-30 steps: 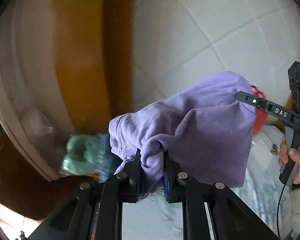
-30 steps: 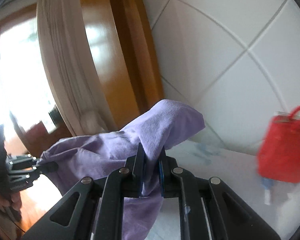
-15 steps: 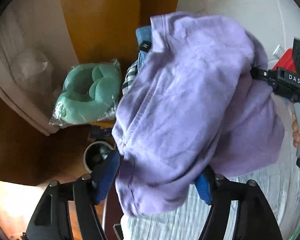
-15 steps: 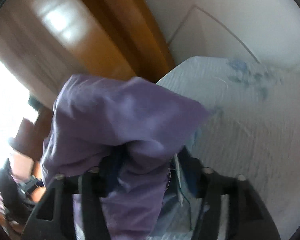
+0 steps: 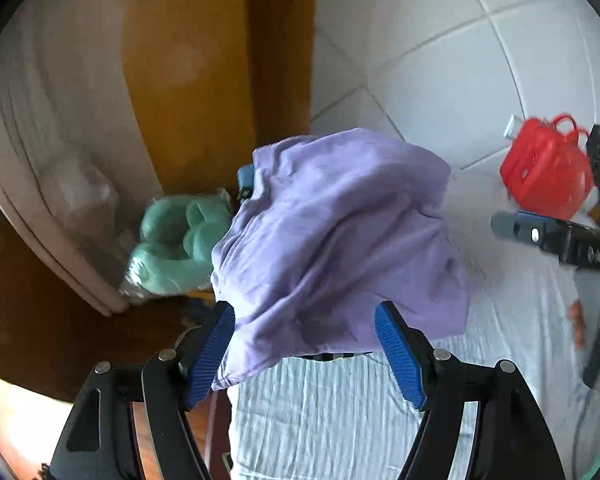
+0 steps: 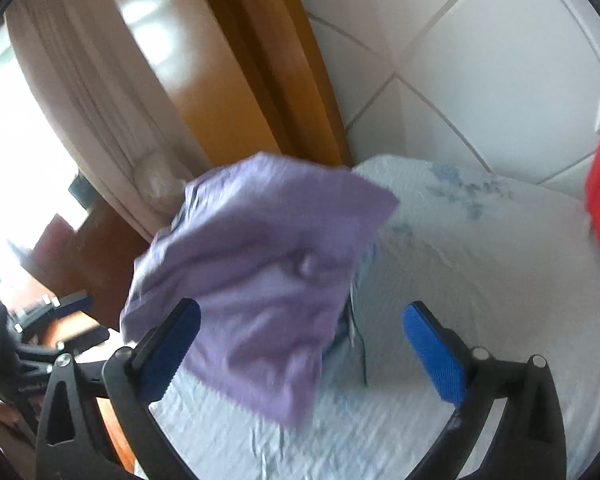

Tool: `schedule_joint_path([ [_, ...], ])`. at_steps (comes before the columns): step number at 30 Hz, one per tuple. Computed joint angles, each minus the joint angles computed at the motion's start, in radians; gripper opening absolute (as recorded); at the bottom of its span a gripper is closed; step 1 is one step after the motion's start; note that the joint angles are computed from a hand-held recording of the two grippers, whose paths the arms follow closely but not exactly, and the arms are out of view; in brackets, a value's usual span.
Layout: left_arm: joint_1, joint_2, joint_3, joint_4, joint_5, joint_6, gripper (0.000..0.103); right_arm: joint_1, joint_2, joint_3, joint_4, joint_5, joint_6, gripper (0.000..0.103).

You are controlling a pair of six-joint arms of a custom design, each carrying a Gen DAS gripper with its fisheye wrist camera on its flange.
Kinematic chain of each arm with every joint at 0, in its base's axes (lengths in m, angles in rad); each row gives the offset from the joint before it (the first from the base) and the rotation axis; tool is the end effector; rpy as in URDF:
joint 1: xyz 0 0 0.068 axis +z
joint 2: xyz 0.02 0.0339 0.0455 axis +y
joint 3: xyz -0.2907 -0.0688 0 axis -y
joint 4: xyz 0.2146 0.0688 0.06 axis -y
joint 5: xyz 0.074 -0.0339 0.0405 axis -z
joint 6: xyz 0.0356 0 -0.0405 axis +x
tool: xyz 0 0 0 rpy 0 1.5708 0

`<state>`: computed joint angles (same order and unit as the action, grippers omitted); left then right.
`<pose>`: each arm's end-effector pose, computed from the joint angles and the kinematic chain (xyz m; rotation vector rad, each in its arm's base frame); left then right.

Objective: Fold clothes

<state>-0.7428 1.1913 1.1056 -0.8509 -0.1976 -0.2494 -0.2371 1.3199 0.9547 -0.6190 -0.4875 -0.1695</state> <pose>0.1489 -0.1273 0.3372 0.5291 2.4326 -0.1718 0.2256 -0.0374 0.2867 -0.1007 2.4448 0.4455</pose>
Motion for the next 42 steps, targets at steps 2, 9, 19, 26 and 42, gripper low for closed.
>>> schedule_joint_path([
  [2,-0.111,0.006,0.006,-0.026,-0.106,-0.083,0.073,0.026,-0.088,-0.048,-0.032,0.060,-0.015,0.103],
  [9,-0.249,0.012,-0.004,-0.061,-0.121,-0.228,0.073,0.072,-0.290,-0.184,-0.085,0.173,0.003,0.103],
  [19,-0.178,-0.012,-0.055,-0.034,-0.073,-0.161,0.073,0.068,-0.233,-0.065,-0.117,0.140,0.050,0.103],
  [26,-0.021,-0.007,-0.091,0.046,0.108,-0.093,0.073,0.093,-0.181,-0.071,-0.097,0.186,0.039,0.103],
  [42,0.162,0.058,-0.105,0.079,0.161,0.008,0.073,0.366,0.426,0.549,-0.097,0.169,-0.010,0.103],
])
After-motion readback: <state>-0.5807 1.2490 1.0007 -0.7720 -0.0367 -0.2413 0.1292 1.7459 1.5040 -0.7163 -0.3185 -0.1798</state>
